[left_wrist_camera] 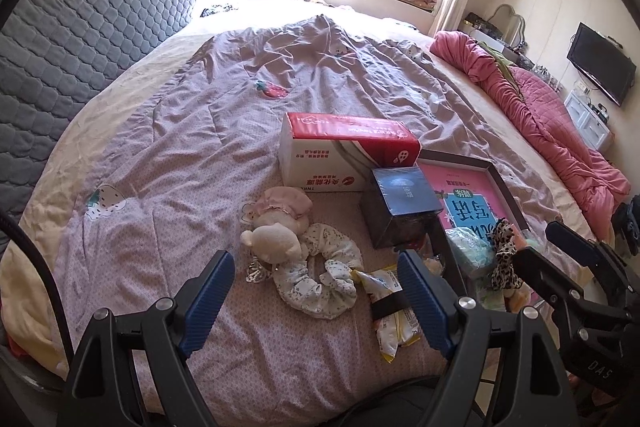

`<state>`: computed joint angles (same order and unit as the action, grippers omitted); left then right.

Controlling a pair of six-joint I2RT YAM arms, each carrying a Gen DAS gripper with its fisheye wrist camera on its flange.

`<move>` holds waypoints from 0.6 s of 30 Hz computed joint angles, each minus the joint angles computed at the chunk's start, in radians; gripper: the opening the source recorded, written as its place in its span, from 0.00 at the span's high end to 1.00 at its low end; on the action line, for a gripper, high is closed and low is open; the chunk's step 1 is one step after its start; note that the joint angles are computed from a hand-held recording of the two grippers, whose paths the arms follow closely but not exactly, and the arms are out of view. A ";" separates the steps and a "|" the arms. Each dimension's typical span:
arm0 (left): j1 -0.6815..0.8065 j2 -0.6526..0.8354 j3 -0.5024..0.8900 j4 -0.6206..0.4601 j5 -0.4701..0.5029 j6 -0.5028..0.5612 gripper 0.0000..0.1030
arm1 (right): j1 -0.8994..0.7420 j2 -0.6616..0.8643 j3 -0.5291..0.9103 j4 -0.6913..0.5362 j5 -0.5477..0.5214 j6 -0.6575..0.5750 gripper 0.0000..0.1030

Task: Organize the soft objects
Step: 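Grasp white floral scrunchie with left tool while right tool grasps yellow snack packet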

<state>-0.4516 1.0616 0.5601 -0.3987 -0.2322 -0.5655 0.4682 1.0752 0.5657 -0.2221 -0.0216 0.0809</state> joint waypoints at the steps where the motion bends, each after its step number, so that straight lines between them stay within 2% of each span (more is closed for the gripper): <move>1: 0.004 0.007 -0.006 0.008 0.004 0.002 0.19 | 0.011 0.010 -0.005 0.009 0.004 0.006 0.25; 4: 0.003 0.024 -0.026 0.030 -0.001 0.013 0.20 | 0.041 0.054 -0.018 0.034 -0.002 0.019 0.25; 10: 0.052 0.075 -0.068 0.097 0.051 0.030 0.19 | 0.101 0.163 -0.020 0.066 -0.004 0.042 0.25; 18: 0.195 0.225 -0.144 0.281 0.230 0.041 0.19 | 0.125 0.377 0.017 0.098 -0.055 0.078 0.25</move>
<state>-0.2565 1.2868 0.4163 -0.1173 -0.0026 -0.5242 0.5929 1.4524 0.5826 -0.1238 -0.0771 0.1586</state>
